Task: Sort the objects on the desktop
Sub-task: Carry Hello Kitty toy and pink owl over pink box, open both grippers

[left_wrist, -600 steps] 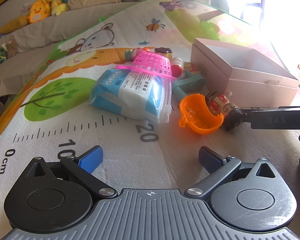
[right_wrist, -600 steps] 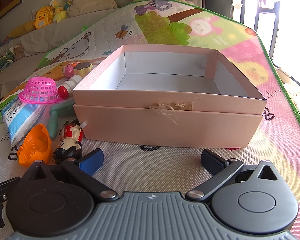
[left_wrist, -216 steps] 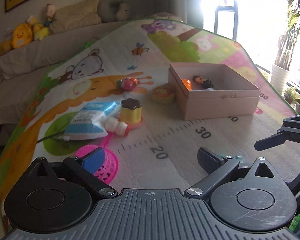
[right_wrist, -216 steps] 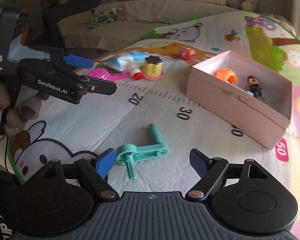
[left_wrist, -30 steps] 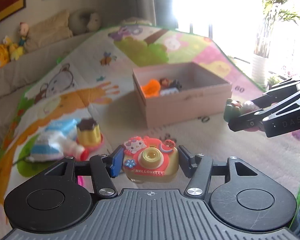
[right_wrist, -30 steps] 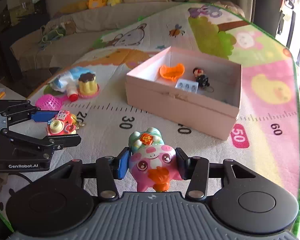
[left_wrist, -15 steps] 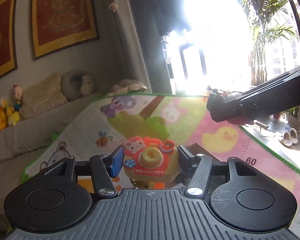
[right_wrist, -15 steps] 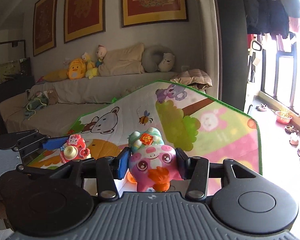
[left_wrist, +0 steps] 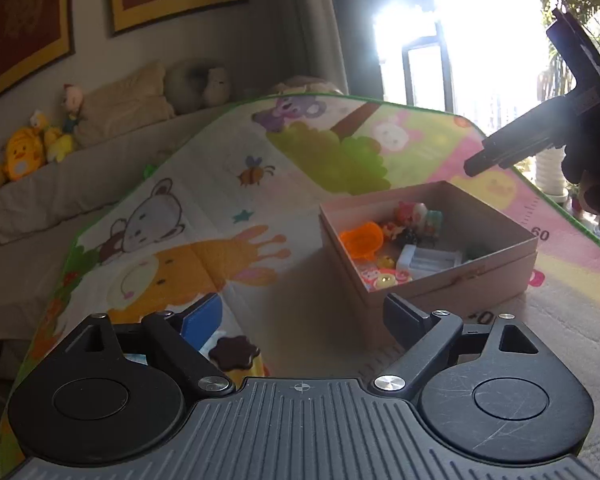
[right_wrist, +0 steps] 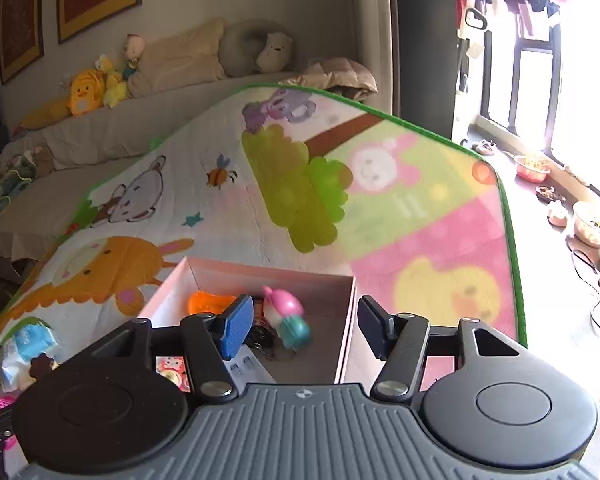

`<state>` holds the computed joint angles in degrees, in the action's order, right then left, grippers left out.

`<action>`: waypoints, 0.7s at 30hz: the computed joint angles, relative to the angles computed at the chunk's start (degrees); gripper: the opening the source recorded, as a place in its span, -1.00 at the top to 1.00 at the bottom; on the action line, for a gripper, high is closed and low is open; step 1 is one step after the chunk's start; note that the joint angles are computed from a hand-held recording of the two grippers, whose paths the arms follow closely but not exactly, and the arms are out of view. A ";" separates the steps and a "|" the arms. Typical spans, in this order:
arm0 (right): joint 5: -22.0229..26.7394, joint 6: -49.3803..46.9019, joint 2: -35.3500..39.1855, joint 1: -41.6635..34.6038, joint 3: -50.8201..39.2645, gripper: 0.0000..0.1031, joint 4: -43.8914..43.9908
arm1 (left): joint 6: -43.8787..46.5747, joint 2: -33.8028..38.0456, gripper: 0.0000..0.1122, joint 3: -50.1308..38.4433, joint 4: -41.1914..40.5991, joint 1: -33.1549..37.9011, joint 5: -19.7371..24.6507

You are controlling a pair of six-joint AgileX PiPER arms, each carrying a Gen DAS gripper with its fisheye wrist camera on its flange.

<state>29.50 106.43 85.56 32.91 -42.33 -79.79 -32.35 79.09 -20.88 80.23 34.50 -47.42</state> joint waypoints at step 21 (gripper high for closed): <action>11.33 2.47 14.57 20.25 -13.27 -0.44 -10.01 | -4.51 15.78 -0.77 -5.86 17.57 21.11 -0.98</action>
